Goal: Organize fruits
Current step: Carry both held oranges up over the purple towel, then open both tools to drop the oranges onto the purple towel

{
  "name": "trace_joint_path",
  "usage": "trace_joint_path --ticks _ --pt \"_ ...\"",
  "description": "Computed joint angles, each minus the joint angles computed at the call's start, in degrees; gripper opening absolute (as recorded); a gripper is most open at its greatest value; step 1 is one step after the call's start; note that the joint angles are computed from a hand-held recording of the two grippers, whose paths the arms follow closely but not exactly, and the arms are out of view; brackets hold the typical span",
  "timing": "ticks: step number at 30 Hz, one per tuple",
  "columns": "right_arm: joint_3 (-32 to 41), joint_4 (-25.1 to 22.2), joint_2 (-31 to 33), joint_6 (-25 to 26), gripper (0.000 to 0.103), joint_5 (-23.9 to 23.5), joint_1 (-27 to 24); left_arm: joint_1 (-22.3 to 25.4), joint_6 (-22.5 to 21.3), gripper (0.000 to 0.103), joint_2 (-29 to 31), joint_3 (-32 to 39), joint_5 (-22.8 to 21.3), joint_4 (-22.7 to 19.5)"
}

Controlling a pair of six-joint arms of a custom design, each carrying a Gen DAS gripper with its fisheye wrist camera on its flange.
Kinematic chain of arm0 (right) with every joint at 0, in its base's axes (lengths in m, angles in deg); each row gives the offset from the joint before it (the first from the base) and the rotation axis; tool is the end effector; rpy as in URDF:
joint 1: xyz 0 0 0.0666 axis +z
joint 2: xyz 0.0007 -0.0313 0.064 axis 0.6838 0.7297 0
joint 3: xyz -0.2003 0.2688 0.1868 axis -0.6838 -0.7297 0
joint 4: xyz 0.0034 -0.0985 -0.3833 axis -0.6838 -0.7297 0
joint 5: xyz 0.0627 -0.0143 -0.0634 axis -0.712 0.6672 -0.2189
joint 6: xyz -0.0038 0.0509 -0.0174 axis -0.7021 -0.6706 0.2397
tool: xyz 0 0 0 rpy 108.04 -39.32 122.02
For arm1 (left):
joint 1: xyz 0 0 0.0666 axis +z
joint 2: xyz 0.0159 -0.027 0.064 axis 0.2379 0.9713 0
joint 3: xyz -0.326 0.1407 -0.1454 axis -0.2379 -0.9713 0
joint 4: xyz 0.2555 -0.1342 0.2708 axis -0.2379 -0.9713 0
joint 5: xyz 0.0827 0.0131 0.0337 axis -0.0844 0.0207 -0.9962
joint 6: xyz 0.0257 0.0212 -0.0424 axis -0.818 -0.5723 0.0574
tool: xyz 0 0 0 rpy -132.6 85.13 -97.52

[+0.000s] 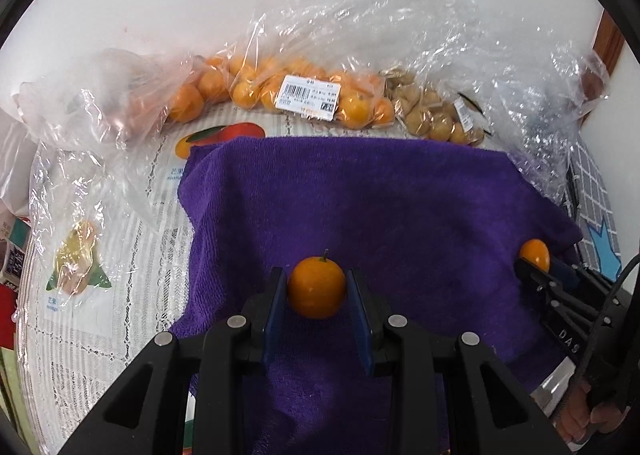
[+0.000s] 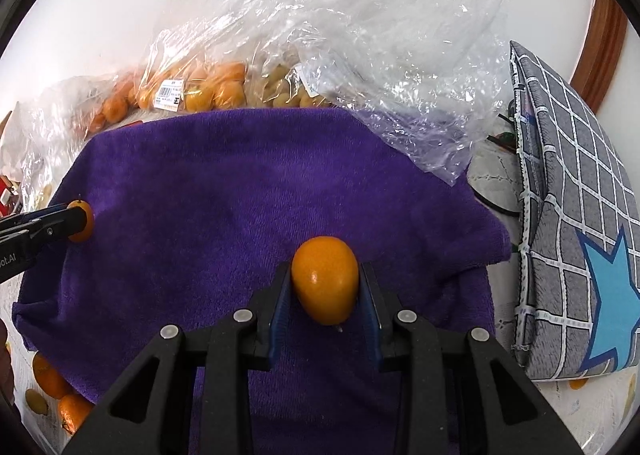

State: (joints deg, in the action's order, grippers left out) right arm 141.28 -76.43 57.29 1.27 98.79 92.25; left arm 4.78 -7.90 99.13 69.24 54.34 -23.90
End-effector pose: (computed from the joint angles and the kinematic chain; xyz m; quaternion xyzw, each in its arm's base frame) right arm 0.2896 0.3127 0.4382 0.0635 0.9633 0.0092 0.2608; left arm 0.3630 -0.0615 0.5009 0.0934 0.9575 -0.0675 0.2645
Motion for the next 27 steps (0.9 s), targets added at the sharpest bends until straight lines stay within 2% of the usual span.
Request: trace_joint_path --ticks 1,5,6,9,11,14,20,24,27 --pt "-0.01 0.02 -0.05 0.11 0.032 -0.12 -0.13 -0.03 -0.14 0.032 0.11 0.04 -0.21 -0.19" --pt "-0.02 0.34 0.00 0.66 0.034 -0.51 -0.38 -0.04 -0.41 0.054 0.03 -0.16 0.03 -0.24" --pt "-0.04 0.38 0.02 0.96 0.035 -0.67 -0.37 -0.08 -0.42 0.055 -0.23 -0.35 0.01 0.01" --pt "0.15 -0.44 -0.09 1.09 0.048 -0.03 -0.08 -0.20 -0.34 0.056 -0.49 -0.29 -0.15 -0.46" --pt "0.22 -0.72 -0.55 0.80 0.064 -0.07 0.12 -0.16 -0.06 0.057 -0.90 -0.28 -0.07 -0.57" --pt "0.19 -1.12 -1.84 -0.29 0.071 -0.07 0.61 0.09 0.47 0.059 -1.66 -0.28 -0.08 -0.77" --pt "2.00 -6.11 -3.35 -3.71 0.074 2.20 3.19 1.18 1.40 0.059 -3.51 0.53 0.82 -2.74" --pt "2.21 -9.59 -5.45 -8.58 0.074 5.23 6.54 2.29 1.27 0.061 -5.22 0.88 1.57 -4.17" --pt "1.94 -11.15 -6.79 -10.88 0.074 5.28 9.01 3.12 1.87 0.062 -6.41 1.16 2.38 -5.61"
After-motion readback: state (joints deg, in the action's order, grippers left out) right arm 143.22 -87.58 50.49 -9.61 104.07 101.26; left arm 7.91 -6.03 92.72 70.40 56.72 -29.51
